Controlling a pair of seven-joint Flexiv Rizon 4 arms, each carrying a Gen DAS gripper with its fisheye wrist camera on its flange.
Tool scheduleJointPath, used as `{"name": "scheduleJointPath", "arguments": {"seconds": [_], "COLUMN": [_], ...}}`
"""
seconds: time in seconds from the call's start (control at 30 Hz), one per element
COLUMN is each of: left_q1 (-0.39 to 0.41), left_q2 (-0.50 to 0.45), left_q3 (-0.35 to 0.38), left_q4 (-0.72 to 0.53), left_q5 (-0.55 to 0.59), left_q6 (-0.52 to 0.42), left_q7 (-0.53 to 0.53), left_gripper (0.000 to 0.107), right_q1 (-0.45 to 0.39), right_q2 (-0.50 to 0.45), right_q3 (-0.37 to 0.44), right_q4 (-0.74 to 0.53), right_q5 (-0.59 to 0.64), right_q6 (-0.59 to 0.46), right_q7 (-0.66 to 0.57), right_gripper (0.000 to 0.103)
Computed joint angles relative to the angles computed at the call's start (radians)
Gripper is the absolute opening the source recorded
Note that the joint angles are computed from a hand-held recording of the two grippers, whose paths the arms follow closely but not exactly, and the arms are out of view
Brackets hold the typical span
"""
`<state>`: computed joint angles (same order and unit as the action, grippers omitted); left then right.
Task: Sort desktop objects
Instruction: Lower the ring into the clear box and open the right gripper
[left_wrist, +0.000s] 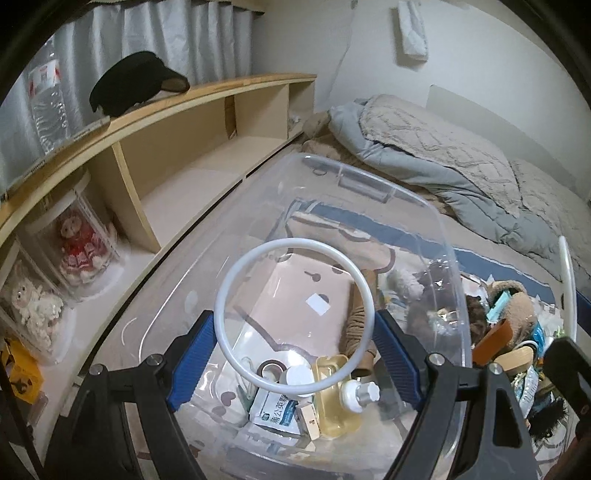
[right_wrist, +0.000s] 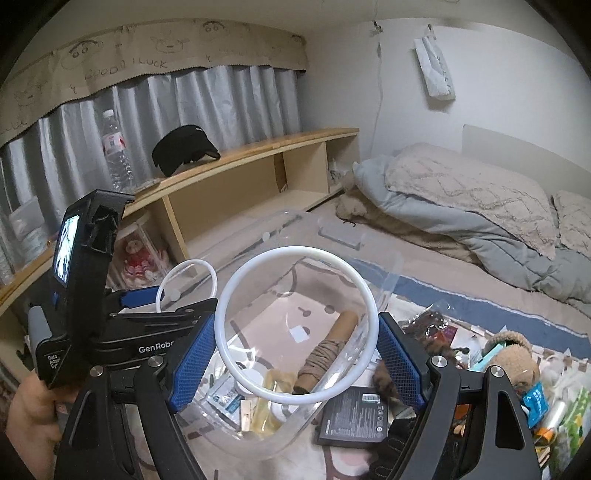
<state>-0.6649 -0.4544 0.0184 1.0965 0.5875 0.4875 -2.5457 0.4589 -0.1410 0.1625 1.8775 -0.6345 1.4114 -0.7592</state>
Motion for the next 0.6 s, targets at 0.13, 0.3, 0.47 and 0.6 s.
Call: {"name": "scheduleJointPath", "arguments": {"seconds": [0.13, 0.3, 0.47, 0.6], "left_q1": [0.006, 0.016, 0.022, 0.026], "left_q2": [-0.020, -0.044, -0.064, -0.073], "left_q3": [0.003, 0.004, 0.007, 0.007], "left_q4": [-0.017, -0.035, -0.051, -0.057], "left_q5": [-0.010, -0.036, -0.065, -0.088], "left_q6": [-0.026, -0.056, -0.088, -0.107], "left_q7": [0.000, 0.013, 0.027, 0.029], "left_gripper": [0.085, 0.085, 0.085, 0.085], "right_q1": [0.000, 0.002, 0.006, 0.009], "right_q2": [-0.011, -0.023, -0.037, -0.042], "right_q3": [0.001, 0.001, 0.001, 0.000], "right_q4": [-0.008, -0.017, -0.027, -0.029], "right_q5": [0.012, 0.029, 0.048, 0.063], "right_q6": [-0.005, -0.013, -0.019, -0.017], "right_q7": [-0.011, -0.032, -0.050, -0.062], "right_gripper": [0.085, 0.085, 0.085, 0.085]}}
